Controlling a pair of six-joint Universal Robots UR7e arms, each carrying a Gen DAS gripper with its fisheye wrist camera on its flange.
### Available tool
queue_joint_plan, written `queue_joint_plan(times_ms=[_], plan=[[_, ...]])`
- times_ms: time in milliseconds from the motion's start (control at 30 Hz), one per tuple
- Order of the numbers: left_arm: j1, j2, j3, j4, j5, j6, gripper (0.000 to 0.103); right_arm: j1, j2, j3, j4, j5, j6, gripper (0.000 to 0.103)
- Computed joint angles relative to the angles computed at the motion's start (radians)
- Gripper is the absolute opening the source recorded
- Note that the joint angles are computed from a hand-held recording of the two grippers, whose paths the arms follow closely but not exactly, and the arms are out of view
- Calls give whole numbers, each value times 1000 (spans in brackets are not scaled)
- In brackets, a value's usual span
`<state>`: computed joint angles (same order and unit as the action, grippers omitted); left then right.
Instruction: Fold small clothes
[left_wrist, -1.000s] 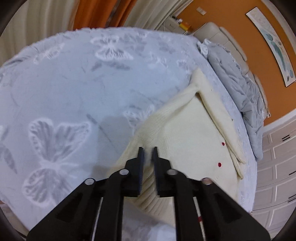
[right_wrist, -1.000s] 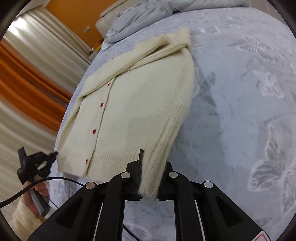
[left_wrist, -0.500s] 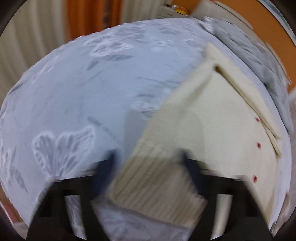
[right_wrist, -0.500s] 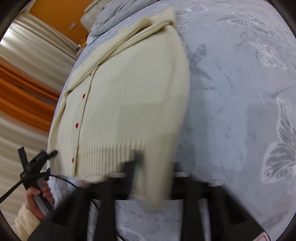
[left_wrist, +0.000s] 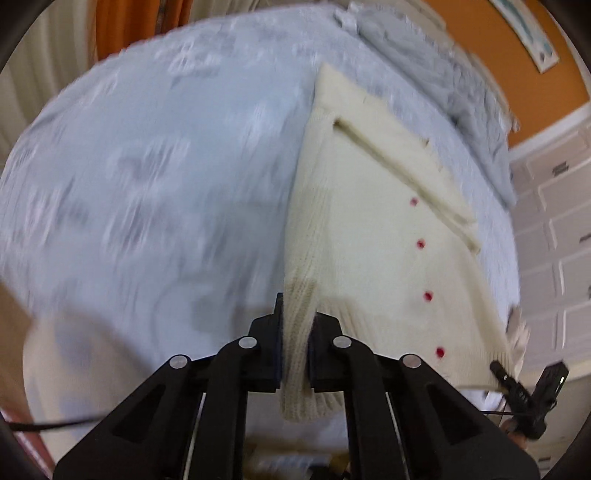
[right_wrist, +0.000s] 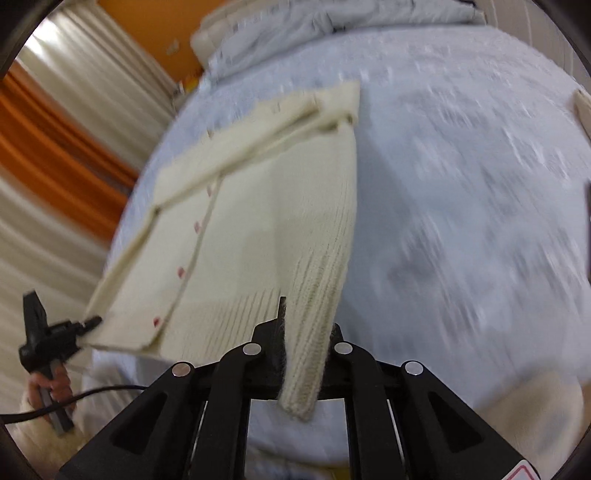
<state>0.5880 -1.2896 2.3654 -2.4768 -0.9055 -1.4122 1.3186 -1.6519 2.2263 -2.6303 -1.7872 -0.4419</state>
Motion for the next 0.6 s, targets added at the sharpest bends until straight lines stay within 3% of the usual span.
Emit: queue_joint_plan(times_ms=[100, 167, 267, 333, 467, 600], plan=[[-76, 11, 45, 77, -92, -115, 8, -44, -99, 68, 120, -61, -7, 8], [-91, 41, 52, 80, -128, -136, 9, -70, -127, 97, 191, -109, -3, 9], [-102, 54, 37, 95, -131, -168, 13, -57, -126, 114, 130, -174, 3, 16], [-98, 33, 14, 100, -74, -162, 20, -29, -115, 94, 31, -177, 0, 17], [-55, 33, -73, 114, 122, -96, 55, 11, -22, 1, -139, -151, -47, 39], [87, 143, -205, -47, 215, 117, 57, 14, 164, -133, -267, -111, -78, 42]])
